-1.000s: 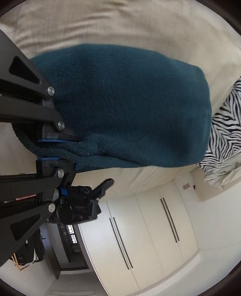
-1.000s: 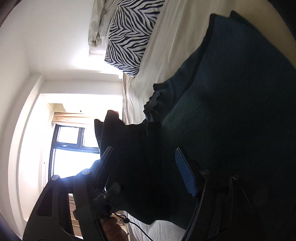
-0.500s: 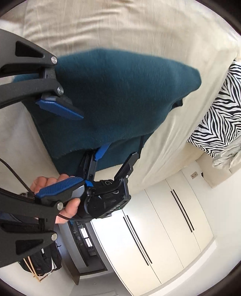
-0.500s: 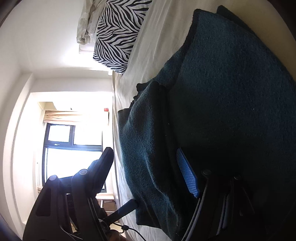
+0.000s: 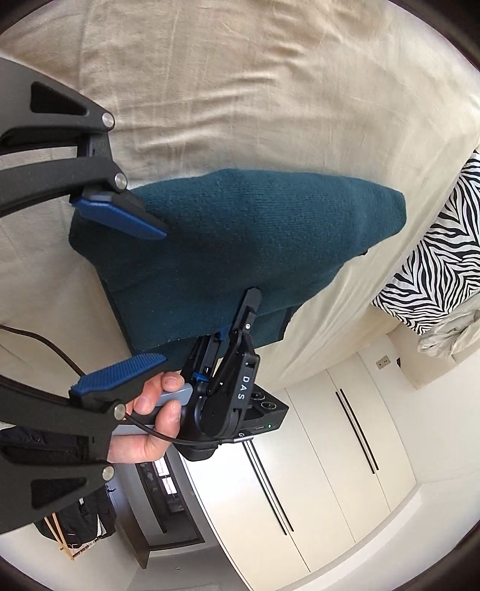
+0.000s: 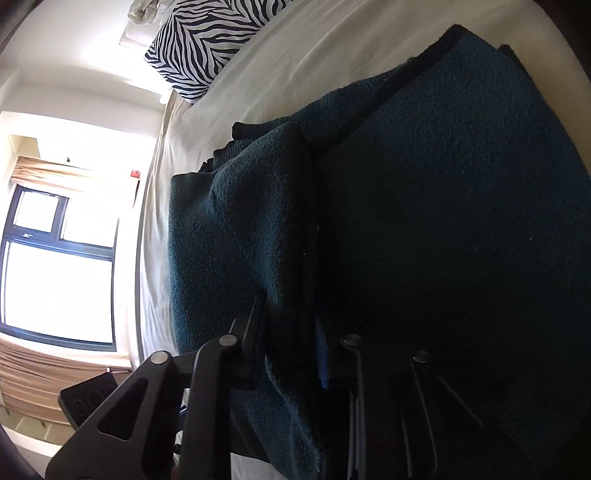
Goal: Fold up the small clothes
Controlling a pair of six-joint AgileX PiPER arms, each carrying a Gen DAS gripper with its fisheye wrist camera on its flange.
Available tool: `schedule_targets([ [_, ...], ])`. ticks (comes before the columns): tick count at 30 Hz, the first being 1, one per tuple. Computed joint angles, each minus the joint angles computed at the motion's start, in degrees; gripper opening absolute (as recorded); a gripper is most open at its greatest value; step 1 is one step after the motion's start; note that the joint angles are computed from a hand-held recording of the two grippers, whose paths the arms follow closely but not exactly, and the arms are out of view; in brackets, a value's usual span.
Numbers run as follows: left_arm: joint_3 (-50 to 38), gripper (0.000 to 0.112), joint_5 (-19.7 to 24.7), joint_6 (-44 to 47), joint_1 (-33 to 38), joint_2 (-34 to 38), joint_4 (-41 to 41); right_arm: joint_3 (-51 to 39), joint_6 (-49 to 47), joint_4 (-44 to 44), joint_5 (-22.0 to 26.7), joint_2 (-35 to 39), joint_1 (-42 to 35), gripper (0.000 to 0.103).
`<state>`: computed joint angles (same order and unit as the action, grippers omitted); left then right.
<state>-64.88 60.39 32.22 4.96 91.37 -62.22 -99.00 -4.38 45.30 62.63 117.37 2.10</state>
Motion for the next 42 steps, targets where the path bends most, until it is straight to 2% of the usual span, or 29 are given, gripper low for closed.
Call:
schedule_targets([
  [6,0.07,0.067,0.54,0.21,0.07,-1.10,0.50,-3.55,0.00,-3.79,2.18,-1.78,-2.01,0.014],
  [10,-1.02,0.067,-0.84,-2.07,-2.43,-1.04,2.45,-6.45,1.39,-6.72,4.58,-1.41,-5.28,0.014],
  [19,-4.67,0.067,-2.23,-4.22,-6.68,0.72,4.54,-3.09,-3.97,-7.25,6.20,-3.76,-14.19,0.014],
  [25,-7.42,0.067,-3.07,-6.40,-9.22,1.80,7.28,-0.08,-6.84,-6.81,5.22,-3.56,-16.36,0.014],
  [27,-8.52,0.067,-3.56,-7.31,-9.82,2.72,8.00,3.04,-8.33,-6.61,2.75,-3.41,-16.33,0.015],
  [31,-10.68,0.067,-5.98,-10.81,-11.85,4.13,12.30,10.06,-14.65,2.46,0.90,-4.20,-20.45,0.018],
  [33,-10.71,0.067,-6.44,-10.02,-11.81,3.84,12.25,10.49,-14.07,1.95,1.31,-5.05,-21.32,0.021],
  [37,-16.03,0.067,-7.01,-11.62,-12.54,6.21,14.75,12.97,-11.63,-1.17,-2.90,-11.00,-21.93,0.022],
  [38,-17.81,0.067,-7.06,-12.30,-12.94,7.12,15.43,12.84,-12.82,0.44,-2.89,-11.68,-22.34,0.022],
  [40,-22.66,0.067,-7.77,-13.50,-14.08,9.47,17.04,10.46,-14.60,4.11,0.29,-10.94,-22.97,0.022],
  [42,-28.38,0.067,-8.16,-14.87,-15.37,12.85,18.78,6.17,-13.23,4.22,1.54,-8.91,-21.38,0.022],
])
